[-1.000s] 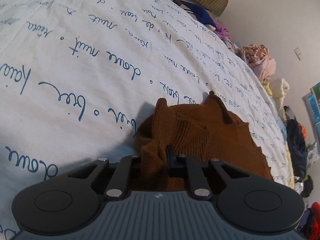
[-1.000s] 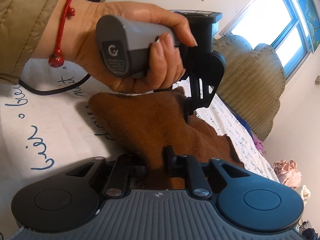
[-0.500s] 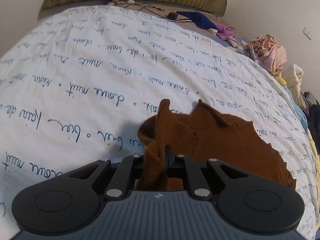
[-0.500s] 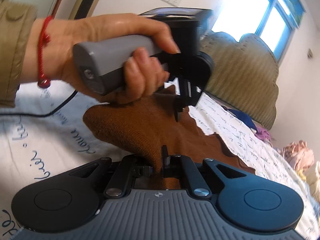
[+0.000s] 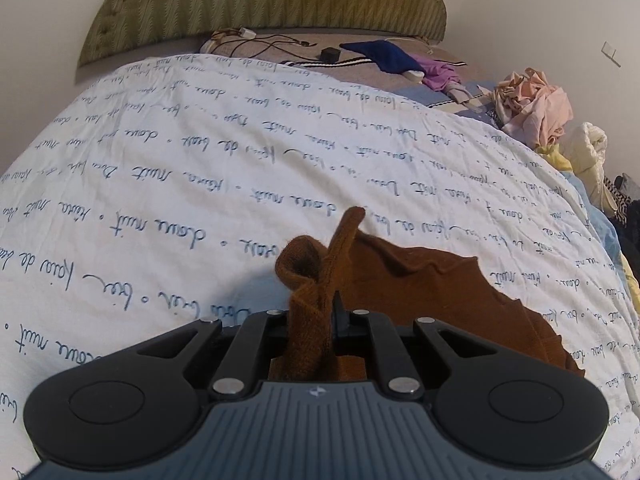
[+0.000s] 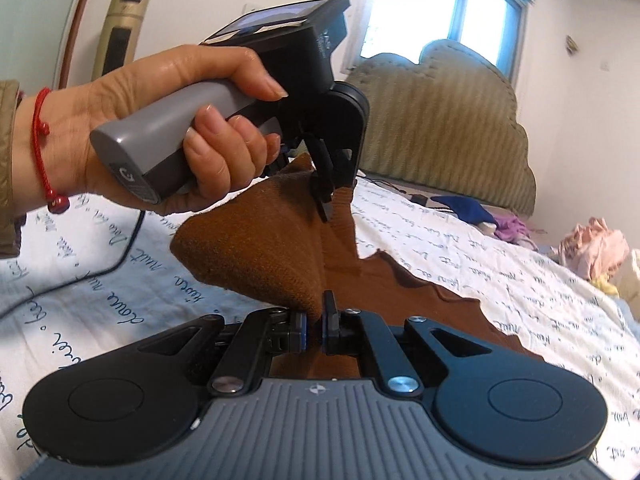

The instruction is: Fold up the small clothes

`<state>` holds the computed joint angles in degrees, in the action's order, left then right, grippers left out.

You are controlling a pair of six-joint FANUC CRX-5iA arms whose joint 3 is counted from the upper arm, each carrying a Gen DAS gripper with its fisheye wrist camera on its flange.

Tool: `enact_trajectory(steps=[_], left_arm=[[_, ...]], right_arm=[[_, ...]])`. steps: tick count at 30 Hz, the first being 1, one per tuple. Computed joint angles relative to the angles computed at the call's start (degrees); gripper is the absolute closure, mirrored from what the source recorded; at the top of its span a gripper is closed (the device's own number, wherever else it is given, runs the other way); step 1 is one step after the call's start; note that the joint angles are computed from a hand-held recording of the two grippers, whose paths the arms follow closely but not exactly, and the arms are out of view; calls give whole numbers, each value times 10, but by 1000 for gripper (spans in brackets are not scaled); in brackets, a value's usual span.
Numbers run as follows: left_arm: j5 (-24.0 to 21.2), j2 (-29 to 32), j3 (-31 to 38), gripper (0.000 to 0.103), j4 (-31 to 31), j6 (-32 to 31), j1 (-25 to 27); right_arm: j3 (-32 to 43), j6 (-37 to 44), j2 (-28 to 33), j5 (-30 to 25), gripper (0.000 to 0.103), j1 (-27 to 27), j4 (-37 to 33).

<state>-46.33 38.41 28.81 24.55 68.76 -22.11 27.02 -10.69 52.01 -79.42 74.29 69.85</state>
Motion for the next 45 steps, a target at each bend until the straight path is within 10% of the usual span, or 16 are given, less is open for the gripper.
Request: enact_trajectory(steps=[37,45], left_arm=[[-22,33,94,93,-147,74,-121],[-36,50,117,93,-166,80,-140]], right_arm=[[-277,-359,-156,-14,98,46,-20],[-375,-456,-218,99,92,35,-15]])
